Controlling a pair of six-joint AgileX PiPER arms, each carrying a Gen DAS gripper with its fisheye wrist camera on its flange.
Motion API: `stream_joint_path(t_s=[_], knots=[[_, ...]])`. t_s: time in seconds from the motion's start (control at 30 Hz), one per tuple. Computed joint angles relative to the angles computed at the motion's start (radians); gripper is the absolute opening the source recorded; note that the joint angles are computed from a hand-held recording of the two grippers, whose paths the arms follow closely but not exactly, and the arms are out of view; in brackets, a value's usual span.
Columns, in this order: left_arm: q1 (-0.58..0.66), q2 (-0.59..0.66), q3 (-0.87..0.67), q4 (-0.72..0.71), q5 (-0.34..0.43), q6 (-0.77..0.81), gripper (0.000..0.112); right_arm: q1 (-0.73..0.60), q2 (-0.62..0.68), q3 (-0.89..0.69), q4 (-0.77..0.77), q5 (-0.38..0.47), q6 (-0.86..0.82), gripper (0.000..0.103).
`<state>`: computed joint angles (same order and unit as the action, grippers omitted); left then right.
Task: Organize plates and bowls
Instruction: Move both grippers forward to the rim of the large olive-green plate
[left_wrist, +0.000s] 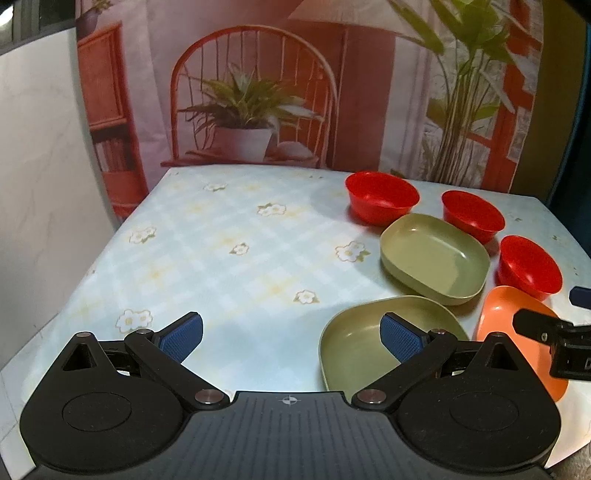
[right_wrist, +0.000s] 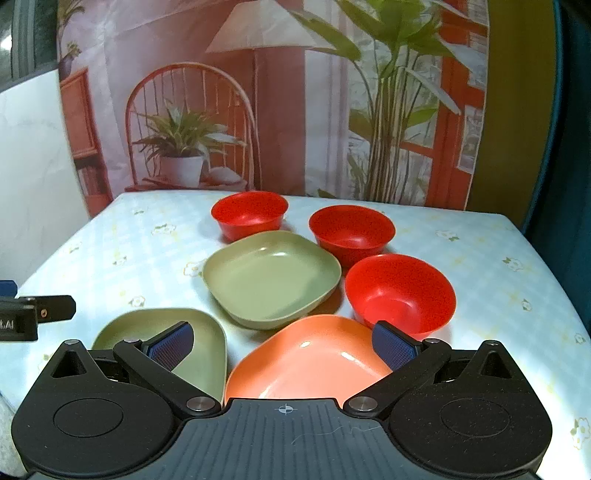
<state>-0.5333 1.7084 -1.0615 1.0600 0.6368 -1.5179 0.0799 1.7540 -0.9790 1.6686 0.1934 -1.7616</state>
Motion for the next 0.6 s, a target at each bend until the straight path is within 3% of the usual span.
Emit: stream_joint_path(t_s=[0.23, 0.37, 0.43, 0.6], knots=[[0.024, 0.016, -0.006, -0.087, -0.037, 0.060, 0.102, -0.002, 0.026, -0.008, -0.050, 0.010, 0.044, 0.102], [0.033, 0.028, 0.000, -0.130, -0.078, 0.095, 0.099, -0.004, 0.034, -0.004, -0.041, 0.032, 0.010, 0.094], [0.047, 0.037, 0.000, -0.173, -0.117, 0.139, 0.089, -0.001, 0.040, -0.006, -0.084, 0.040, 0.041, 0.089], [0.068, 0.054, 0.015, -0.240, -0.186, 0.204, 0.080, 0.003, 0.053, -0.008, -0.151, 0.059, 0.094, 0.084]])
